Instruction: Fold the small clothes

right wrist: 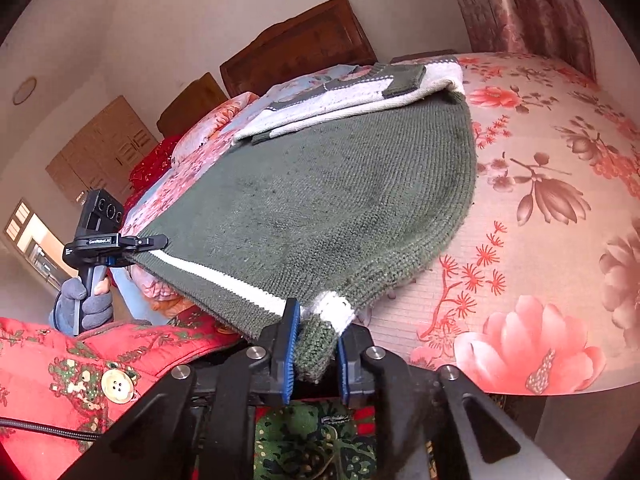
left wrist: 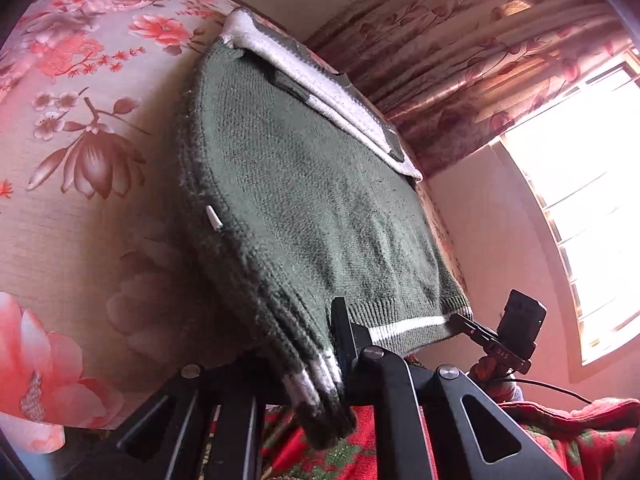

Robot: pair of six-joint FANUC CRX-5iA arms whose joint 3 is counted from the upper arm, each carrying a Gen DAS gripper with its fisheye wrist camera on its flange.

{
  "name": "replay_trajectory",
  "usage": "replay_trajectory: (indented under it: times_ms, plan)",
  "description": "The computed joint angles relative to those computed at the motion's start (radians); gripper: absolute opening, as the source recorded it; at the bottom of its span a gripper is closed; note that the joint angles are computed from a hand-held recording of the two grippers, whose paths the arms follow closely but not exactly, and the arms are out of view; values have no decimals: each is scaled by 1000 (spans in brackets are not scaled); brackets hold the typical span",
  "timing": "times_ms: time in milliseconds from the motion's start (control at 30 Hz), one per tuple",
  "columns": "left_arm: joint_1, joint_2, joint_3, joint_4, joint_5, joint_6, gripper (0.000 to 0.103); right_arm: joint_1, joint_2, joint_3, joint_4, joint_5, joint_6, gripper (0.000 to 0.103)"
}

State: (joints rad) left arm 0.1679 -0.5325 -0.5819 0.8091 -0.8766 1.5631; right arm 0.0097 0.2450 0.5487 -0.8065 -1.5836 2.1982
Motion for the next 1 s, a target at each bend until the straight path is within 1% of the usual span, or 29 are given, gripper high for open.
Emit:
replay_trajectory:
  times_ms: [33, 67, 133, 167, 300, 367, 433, 467, 533, 633, 667, 733, 800, 833, 867, 900, 933, 967, 1000]
  plan:
    - [-6, -11, -4, 7, 15, -15, 103, -4, -8, -4, -9, 2, 23, 14]
    - [-12, -25, -10, 17, 31, -31, 103, -9, -13, -5, -18, 2, 42, 13]
    - [-16, -59, -36, 72, 59, -82, 103, -29, -20, 0, -49, -7, 79, 13]
    - [-16, -79, -50, 100, 67, -101, 103, -52, -22, 6, -87, -24, 103, 12]
    - [-3, -152, -85, 194, 54, -163, 103, -152, -24, 46, -239, -135, 189, 12]
    - [-2, -183, -87, 219, 40, -185, 103, -190, -21, 78, -297, -208, 216, 12]
    - [-13, -199, -77, 234, 45, -203, 103, -213, -22, 105, -338, -261, 231, 12]
    - [-23, -204, -77, 248, 63, -213, 103, -222, -25, 113, -358, -272, 240, 12]
    - [-49, -196, -94, 322, 125, -256, 103, -238, -27, 124, -405, -264, 238, 12]
    - [-78, -152, -122, 451, 227, -306, 103, -231, 3, 159, -450, -205, 168, 12]
    - [-87, -129, -124, 493, 263, -325, 103, -216, 19, 176, -442, -170, 135, 12]
    - [-95, -75, -114, 532, 330, -336, 103, -176, 61, 224, -415, -101, 63, 12]
    - [-108, -5, -98, 591, 378, -359, 103, -124, 108, 278, -359, -15, -10, 12]
    - [-94, 30, -81, 587, 378, -353, 103, -92, 136, 310, -312, 27, -58, 12]
    - [-76, 68, -57, 554, 374, -325, 103, -64, 175, 355, -264, 57, -119, 13]
    - [-52, 96, -34, 488, 368, -268, 103, -40, 221, 410, -221, 71, -175, 19]
    - [-29, 125, -10, 421, 368, -205, 103, -16, 271, 472, -179, 63, -227, 26]
    - [-20, 137, -8, 407, 379, -180, 103, 5, 320, 536, -134, 49, -280, 34]
    - [-21, 143, -17, 431, 397, -186, 103, 18, 355, 576, -100, 37, -323, 34]
